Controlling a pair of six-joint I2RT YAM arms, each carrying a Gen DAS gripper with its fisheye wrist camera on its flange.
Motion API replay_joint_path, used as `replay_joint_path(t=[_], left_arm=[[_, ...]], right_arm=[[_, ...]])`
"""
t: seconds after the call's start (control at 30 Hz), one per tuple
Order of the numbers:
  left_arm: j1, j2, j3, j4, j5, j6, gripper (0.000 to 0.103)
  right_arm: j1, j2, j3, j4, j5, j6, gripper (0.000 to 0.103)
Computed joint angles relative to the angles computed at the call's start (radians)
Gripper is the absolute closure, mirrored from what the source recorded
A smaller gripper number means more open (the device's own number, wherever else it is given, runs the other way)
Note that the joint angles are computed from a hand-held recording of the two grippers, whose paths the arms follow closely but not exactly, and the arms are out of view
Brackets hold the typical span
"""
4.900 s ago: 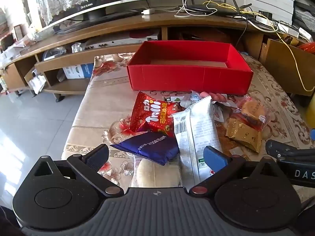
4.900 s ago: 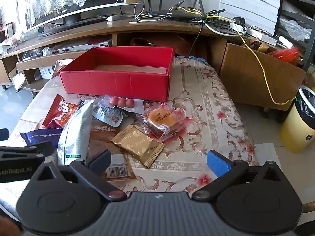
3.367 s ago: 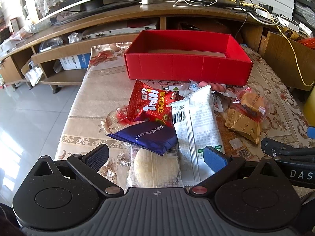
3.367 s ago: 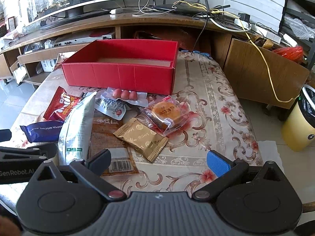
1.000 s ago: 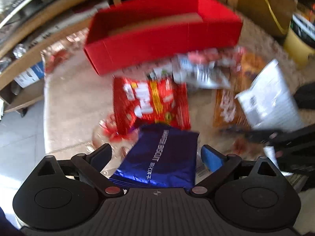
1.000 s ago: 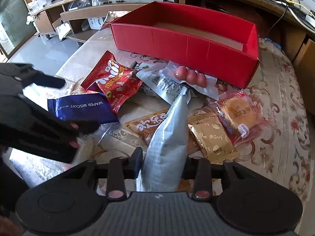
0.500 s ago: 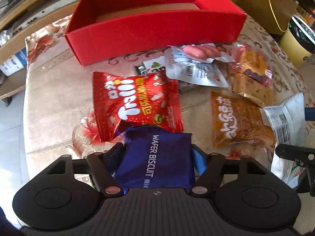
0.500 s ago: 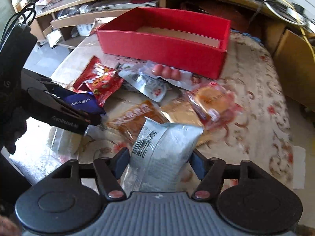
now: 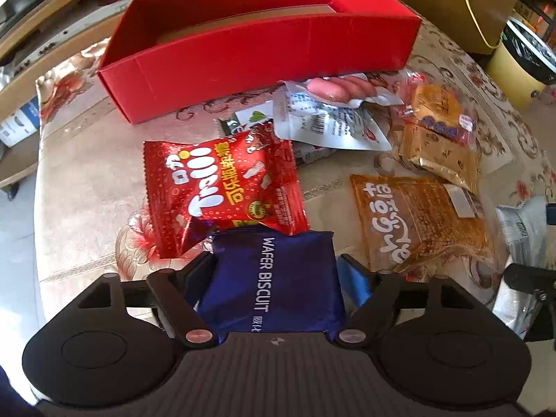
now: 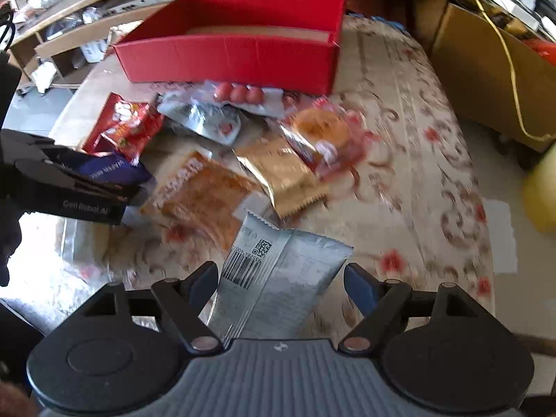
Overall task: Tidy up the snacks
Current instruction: 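Carry the wafer pack with the left tool while the right tool carries the silver wrapper to the red box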
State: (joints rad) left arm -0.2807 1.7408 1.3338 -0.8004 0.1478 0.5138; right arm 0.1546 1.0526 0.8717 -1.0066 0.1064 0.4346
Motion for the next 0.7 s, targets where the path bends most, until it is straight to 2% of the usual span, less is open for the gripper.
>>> replay_joint_path(t=[0.13,0.33,0.4,0.57,0.63,0.7], left_arm=[[0.0,-0.007,-0.017,0.01,-0.003,0.016,0.011],[-0.001,-0.009,-0.029,0.022,-0.002,0.015,0.008],[-0.003,-0.009,-0.03,0.024,-0.006,0.011,0.008],[-0.017,0.013,-0.003,0.005,-0.022,-0.018,0.006],[-0.017,0.013,-0.006,0.01,-0.021,-0.016,0.005],[-0.015,0.012,-0.01,0.014,-0.014,-0.008,0.005]], right_arm=[[0.021,-0.053,-0.032,-0.014,0.003,0.098,0.025],[-0.017,0.047,-0.096,0.121,0.02,0.042,0.025],[-0.055,0.032,-0.111,0.144,0.012,0.03,0.028],[-0.153,-0.03,-0.082,0.165,0.003,-0.014,0.028],[-0.163,-0.03,-0.035,0.111,0.037,-0.011,0.028],[-0.133,-0.089,-0.01,-0.003,0.059,0.03,0.027]])
